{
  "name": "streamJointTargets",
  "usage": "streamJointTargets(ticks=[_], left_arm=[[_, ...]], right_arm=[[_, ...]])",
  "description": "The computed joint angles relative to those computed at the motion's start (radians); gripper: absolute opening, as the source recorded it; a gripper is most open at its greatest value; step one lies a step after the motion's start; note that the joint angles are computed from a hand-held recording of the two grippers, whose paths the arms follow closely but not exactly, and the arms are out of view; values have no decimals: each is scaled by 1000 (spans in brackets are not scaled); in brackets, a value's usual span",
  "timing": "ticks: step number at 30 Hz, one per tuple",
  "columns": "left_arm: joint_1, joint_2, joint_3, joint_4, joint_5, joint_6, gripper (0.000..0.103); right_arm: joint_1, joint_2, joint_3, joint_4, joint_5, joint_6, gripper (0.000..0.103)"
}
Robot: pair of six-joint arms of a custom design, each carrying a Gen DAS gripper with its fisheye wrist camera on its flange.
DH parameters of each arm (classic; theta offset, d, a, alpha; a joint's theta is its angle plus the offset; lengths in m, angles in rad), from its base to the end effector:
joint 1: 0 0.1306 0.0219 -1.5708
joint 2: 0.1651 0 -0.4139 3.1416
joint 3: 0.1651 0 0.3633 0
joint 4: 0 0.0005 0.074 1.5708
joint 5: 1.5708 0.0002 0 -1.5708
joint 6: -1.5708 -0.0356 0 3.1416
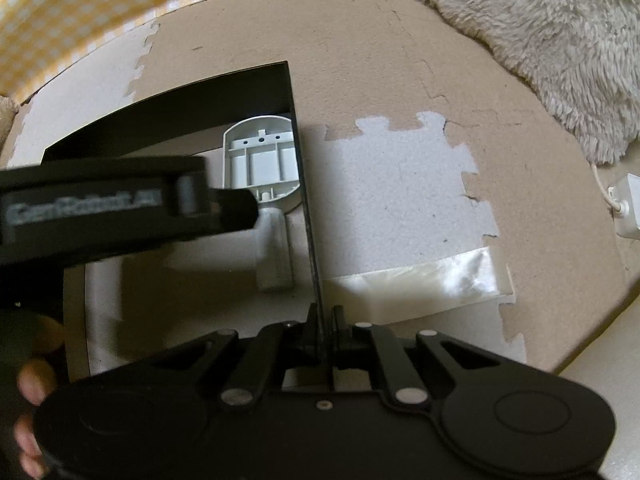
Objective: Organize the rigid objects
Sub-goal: 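Carry the white holder with the left gripper into the black box, then open the left gripper to release the holder and lift away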
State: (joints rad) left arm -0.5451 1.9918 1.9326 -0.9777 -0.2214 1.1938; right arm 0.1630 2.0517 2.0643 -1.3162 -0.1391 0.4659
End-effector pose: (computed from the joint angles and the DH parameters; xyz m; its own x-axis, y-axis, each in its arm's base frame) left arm 0.5755 -0.3404 0.3602 -0.6525 -0.6652 -0.3631 -0.5333 0.7434 -0.4036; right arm 0.6535 0.1120 0.3602 -0.7619 -0.5762 -0.2960 -0.6034 0.7974 0.0009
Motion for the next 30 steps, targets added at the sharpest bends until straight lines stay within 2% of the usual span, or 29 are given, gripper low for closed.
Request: streamJointTargets(ticks=[7, 16, 22, 30], left_arm=[[-12, -34, 47, -113, -81, -77, 95], [-32, -177, -46, -158, -186, -146, 102], [-45, -308, -162, -183, -258, -133, 103], [-49, -443, -296, -262, -335, -49, 103]], right_arm=[[-1, 1, 0, -2, -3, -3, 7], [6, -6, -13, 10, 16, 9, 8], [11, -12, -22, 17, 26, 15, 8], [17, -16, -30, 25, 38, 14, 8]])
